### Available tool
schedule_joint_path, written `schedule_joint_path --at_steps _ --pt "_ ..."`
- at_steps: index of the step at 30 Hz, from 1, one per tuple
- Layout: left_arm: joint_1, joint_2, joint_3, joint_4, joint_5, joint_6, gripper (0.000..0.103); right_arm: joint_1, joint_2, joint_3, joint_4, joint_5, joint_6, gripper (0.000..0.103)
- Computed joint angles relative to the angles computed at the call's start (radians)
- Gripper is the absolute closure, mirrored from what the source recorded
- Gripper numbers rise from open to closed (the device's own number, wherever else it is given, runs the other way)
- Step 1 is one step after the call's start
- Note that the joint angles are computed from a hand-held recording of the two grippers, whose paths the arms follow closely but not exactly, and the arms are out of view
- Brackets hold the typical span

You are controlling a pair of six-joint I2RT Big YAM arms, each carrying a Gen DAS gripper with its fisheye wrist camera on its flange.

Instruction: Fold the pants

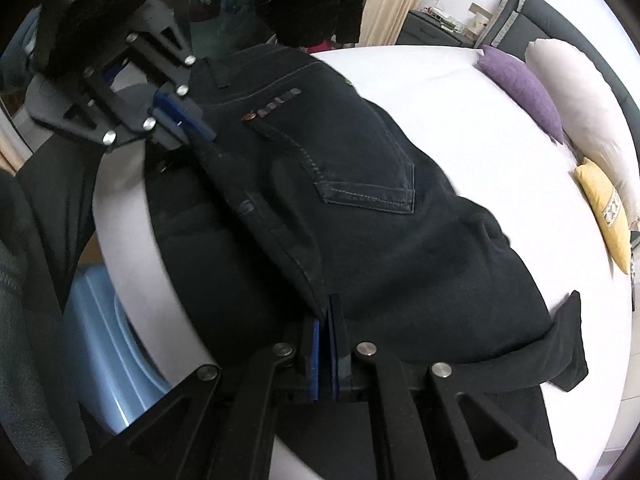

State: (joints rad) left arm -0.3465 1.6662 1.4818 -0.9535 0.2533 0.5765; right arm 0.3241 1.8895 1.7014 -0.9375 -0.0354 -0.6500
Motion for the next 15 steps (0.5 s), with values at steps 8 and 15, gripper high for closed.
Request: schedule_joint_path --at_steps 8,15 --pt "-0.01 0.0 0.002 -0.026 -0.013 0.058 0.096 0.033 -0.088 -0.151 0.071 0.039 0.032 0.098" --pt "-0.017 -0.027 -0.045 -0.006 -0.021 0.085 0.096 0.06 -0.099 -0.202 0.118 0.095 0.011 0.098"
